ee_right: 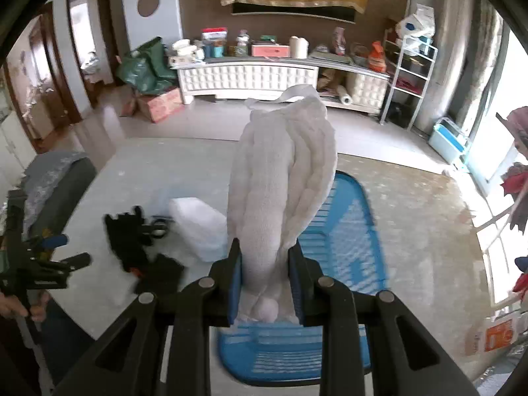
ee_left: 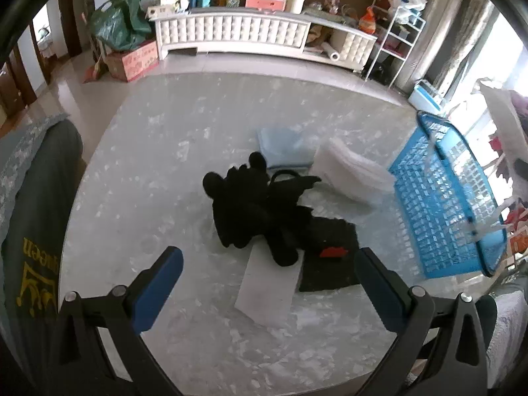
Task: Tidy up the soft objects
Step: 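Lift the white quilted pad with the right tool over the blue basket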
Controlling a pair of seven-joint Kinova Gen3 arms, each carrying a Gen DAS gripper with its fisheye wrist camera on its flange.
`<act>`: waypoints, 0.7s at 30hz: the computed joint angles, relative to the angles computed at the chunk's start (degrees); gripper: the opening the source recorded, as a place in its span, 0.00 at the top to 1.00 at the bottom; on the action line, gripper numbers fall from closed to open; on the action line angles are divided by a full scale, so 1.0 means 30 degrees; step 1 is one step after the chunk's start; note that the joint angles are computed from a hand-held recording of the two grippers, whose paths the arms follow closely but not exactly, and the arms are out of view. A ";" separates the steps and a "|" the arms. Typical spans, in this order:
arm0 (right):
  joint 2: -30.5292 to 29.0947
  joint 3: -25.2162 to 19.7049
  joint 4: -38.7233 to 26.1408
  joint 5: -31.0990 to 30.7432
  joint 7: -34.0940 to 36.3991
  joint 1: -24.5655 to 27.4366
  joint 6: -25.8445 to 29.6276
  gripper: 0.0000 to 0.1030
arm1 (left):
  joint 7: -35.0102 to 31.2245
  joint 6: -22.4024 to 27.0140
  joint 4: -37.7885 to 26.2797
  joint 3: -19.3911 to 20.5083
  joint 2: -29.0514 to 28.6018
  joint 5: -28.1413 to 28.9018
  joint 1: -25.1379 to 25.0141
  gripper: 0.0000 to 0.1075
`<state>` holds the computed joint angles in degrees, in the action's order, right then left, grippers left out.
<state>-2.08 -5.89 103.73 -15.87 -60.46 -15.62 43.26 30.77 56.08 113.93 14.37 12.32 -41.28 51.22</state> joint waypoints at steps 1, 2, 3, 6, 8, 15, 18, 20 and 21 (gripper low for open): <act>0.0103 0.0030 0.0152 0.0207 -0.0120 0.0053 -0.0219 0.77 | -0.0101 -0.0284 0.0100 -0.0073 0.0073 0.0181 -0.0215 0.04; 0.0272 0.0098 0.0132 0.0430 -0.0257 0.0146 -0.0286 0.77 | -0.0160 -0.0531 0.0190 -0.0156 0.0157 0.0330 -0.0382 0.04; 0.0326 0.0130 0.0213 0.0598 -0.0379 0.0223 -0.0323 0.77 | -0.0219 -0.0898 0.0323 -0.0254 0.0233 0.0463 -0.0560 0.04; 0.0745 0.0244 0.0381 0.0907 -0.0575 0.0488 -0.0255 0.77 | -0.0526 -0.2294 0.0755 -0.0613 0.0404 0.0778 -0.1148 0.04; 0.1008 0.0285 0.0462 0.1044 -0.0555 0.0658 -0.0064 0.77 | -0.0647 -0.3009 0.0931 -0.0879 0.0581 0.0865 -0.1366 0.04; 0.2263 0.0386 0.0460 0.1203 -0.0543 0.1274 0.0617 0.77 | -0.0415 -0.6357 0.1814 -0.2259 0.1210 0.1531 -0.2611 0.04; 0.2770 0.0344 0.0201 0.1605 -0.0560 0.1422 0.1113 0.76 | -0.1805 -0.6245 0.1225 -0.2501 0.1864 0.2424 -0.2986 0.04; 0.2923 0.0296 0.0123 0.1737 -0.0477 0.1504 0.1273 0.76 | -0.2493 -0.5923 0.0743 -0.2795 0.2322 0.2748 -0.3016 0.04; 0.3016 0.0264 0.0099 0.1787 -0.0442 0.1518 0.1304 0.76 | -0.2850 -0.5902 0.0586 -0.2922 0.2457 0.2916 -0.3077 0.04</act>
